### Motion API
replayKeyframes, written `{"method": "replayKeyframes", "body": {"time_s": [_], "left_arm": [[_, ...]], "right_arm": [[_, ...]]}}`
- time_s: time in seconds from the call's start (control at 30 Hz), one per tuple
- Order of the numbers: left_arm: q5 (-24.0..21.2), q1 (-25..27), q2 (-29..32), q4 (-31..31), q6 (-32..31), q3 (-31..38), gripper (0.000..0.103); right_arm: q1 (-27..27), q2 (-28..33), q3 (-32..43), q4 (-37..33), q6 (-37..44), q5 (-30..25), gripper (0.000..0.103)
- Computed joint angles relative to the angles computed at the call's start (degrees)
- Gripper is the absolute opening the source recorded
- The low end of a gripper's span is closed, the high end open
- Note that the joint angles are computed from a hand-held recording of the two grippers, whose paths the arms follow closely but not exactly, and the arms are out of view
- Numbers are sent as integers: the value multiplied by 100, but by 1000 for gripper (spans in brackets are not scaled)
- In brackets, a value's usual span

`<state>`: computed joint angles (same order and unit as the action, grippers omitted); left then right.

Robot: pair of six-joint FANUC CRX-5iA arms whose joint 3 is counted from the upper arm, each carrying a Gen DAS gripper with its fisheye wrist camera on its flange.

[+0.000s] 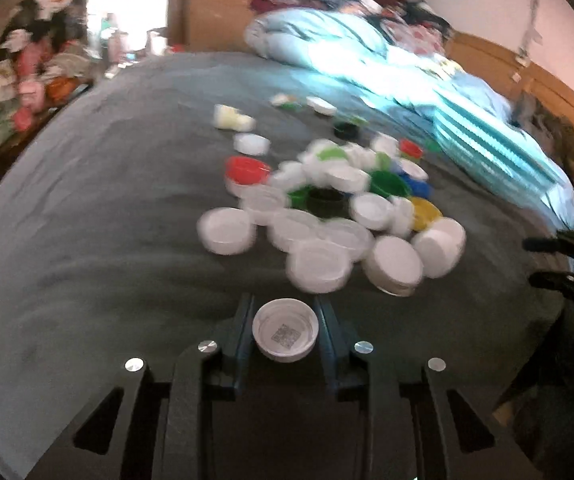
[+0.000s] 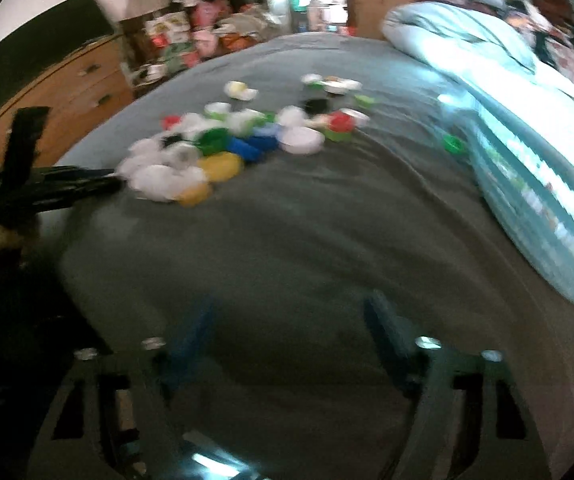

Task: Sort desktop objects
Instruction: 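Return the left gripper to the pile and grasp a white QR-code cap, then grasp a white cap from the pile with the right gripper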

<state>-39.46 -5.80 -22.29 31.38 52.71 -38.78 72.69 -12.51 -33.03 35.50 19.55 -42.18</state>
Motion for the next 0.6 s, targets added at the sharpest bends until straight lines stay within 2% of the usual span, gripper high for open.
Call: {"method": "replayKeyframes", "body": {"time_s": [0.1, 0.2, 0.3, 0.37, 0.47, 0.53, 0.6], "left_arm": [[297, 103, -234, 172, 22, -196, 31], [560, 183, -352, 109, 259, -280, 31], [635, 408, -342, 132, 605, -345, 31], [710, 525, -377, 388, 557, -455, 31], [764, 612, -396, 688, 401, -585, 31], [784, 603, -374, 753, 332, -606, 31], [785, 595, -355, 786, 282, -616, 31]], "right_arm": [[-41, 300, 454, -274, 604, 262, 48], [-109, 710, 1013, -662, 1297, 549, 47], [-215, 1287, 1818, -1531, 2355, 684, 47], [-298, 1687, 2373, -2172, 3011, 682, 47], [-456, 2282, 3235, -3250, 3900, 524, 39], [-532, 2573, 3618, -3674, 4185, 366, 39], [-537, 2780, 3842, -3717, 4161, 153, 39]]}}
